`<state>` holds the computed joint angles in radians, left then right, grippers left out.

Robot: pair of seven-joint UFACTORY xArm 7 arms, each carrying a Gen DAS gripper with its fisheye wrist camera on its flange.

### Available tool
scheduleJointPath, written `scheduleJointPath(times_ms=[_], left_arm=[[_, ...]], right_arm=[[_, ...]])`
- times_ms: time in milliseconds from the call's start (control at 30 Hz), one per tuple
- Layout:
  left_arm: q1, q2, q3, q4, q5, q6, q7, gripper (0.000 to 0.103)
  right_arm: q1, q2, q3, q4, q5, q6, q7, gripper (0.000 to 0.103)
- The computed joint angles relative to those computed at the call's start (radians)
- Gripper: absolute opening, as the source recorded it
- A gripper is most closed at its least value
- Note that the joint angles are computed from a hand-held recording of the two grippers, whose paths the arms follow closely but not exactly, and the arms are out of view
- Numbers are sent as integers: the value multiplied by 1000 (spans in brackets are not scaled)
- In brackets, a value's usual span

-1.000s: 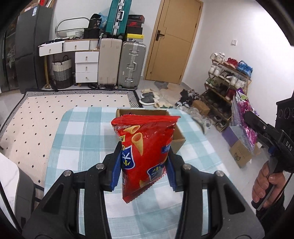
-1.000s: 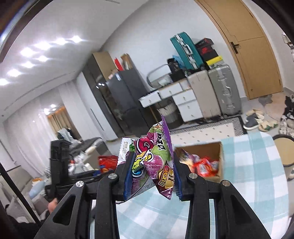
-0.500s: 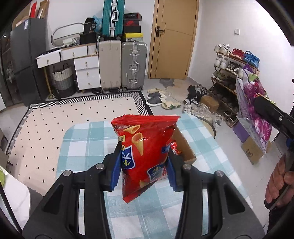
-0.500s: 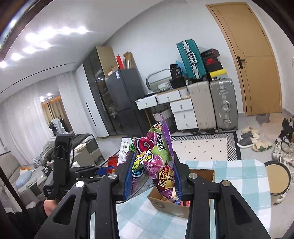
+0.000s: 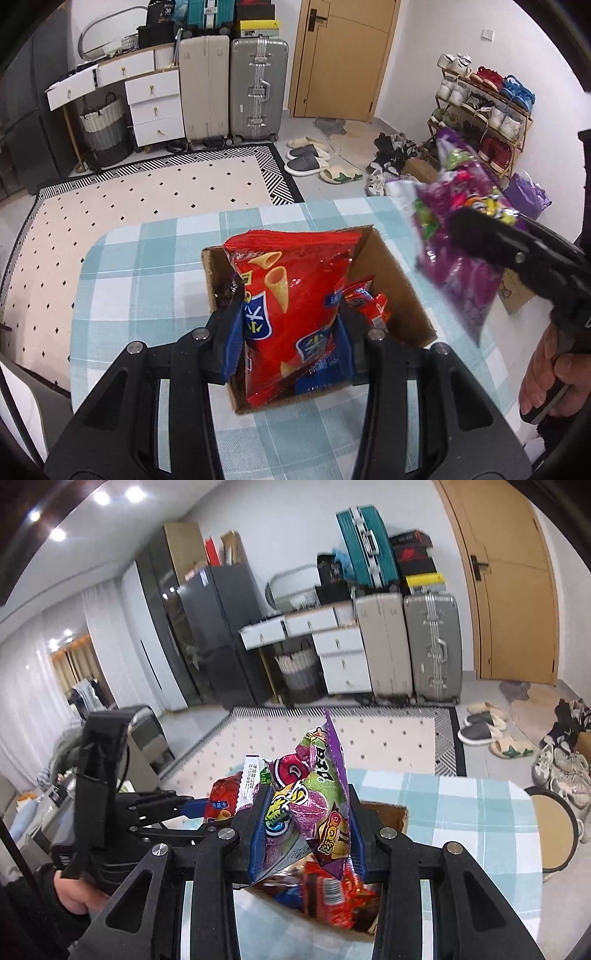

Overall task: Organize snacks
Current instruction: 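Open both grippers to drop the two bags into the box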

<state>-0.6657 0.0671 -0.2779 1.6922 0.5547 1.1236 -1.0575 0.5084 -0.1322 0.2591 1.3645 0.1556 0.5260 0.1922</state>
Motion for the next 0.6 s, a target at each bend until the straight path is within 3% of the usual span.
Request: scheduleJointPath(times_ms=[300,600], left_arm=[[25,50,35,-59,-20,-96,37,39],[38,75,51,-70,-61,-136,95,39]], right_arm=[[-7,151,-7,62,-32,4,-11,37],[-5,188,-12,56,-63,-13,-13,39]])
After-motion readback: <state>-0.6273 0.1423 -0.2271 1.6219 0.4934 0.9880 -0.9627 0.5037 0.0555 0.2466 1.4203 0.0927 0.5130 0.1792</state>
